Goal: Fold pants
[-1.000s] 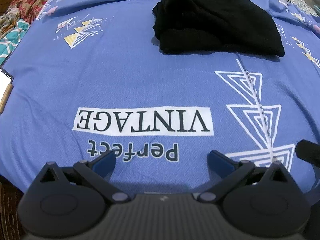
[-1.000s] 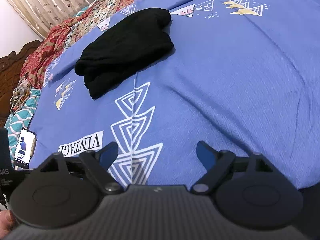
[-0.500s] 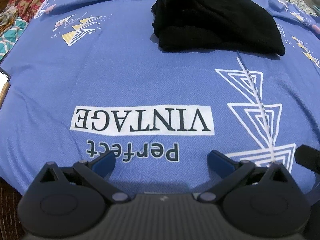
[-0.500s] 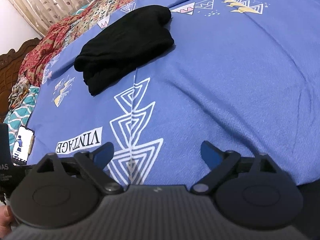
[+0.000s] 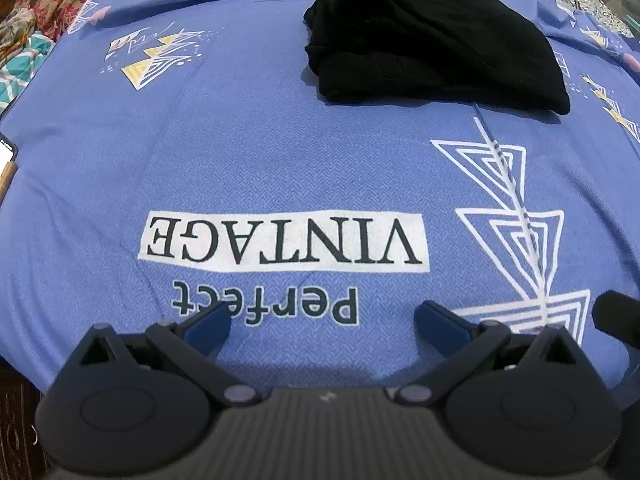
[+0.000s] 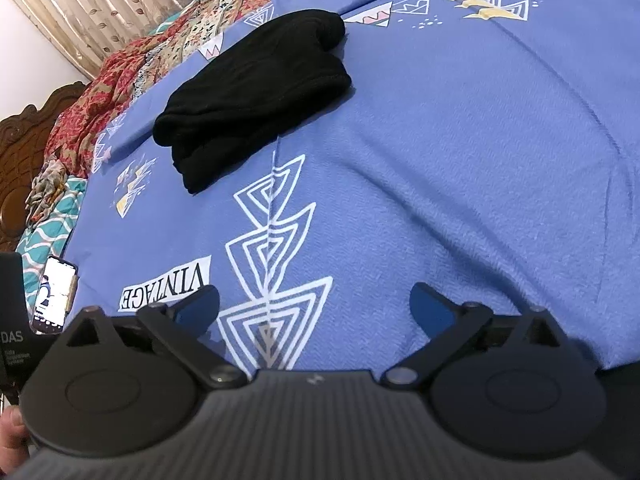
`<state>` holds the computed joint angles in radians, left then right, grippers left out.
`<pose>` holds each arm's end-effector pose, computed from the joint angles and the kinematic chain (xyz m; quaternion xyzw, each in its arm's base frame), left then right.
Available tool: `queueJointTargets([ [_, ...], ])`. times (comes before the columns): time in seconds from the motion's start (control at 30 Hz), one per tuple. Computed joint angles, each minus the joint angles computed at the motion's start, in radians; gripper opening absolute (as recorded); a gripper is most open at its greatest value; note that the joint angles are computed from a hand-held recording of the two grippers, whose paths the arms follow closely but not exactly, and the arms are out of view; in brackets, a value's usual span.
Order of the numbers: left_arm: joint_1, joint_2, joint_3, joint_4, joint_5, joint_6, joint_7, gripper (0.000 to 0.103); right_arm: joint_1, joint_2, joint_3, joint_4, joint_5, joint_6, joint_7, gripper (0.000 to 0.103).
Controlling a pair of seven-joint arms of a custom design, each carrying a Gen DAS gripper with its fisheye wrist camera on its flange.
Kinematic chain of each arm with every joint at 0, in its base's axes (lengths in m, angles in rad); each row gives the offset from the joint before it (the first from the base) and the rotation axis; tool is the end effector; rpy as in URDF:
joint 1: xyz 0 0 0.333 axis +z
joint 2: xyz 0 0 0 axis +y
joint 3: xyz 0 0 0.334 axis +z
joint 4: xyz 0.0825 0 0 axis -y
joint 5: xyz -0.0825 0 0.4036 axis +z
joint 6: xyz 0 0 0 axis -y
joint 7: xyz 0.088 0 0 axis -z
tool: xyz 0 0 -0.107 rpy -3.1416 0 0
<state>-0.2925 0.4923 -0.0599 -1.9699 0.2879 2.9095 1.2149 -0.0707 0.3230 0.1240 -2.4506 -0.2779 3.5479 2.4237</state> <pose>0.6259 -0.2455 0.2672 -0.5981 0.7686 -0.1802 0.1383 0.5376 0.0619 0.2626 -0.4636 0.8013 -0.1050 0.3633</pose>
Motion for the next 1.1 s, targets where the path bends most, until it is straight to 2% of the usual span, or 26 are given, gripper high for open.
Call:
queueJointTargets([
  [0.3, -0.027, -0.002, 0.031, -0.012, 0.029, 0.032, -0.025, 0.103, -0.019, 0.005, 0.009, 0.001, -0.031, 0.012, 0.026, 0.103],
  [0.83, -0.007, -0.002, 0.012, -0.008, 0.017, 0.018, 0.005, 0.103, -0.012, -0.002, 0.003, 0.001, -0.037, -0.002, 0.024, 0.103],
  [0.93, -0.018, -0.007, 0.022, -0.007, 0.026, 0.008, -0.002, 0.103, 0.026, -0.014, -0.024, -0.006, 0.006, -0.003, -0.013, 0.103],
  [1.1, -0.065, -0.021, 0.082, -0.015, 0.093, 0.013, -0.077, 0.103, 0.111, -0.025, -0.079, -0.019, 0.131, 0.017, -0.108, 0.103],
])
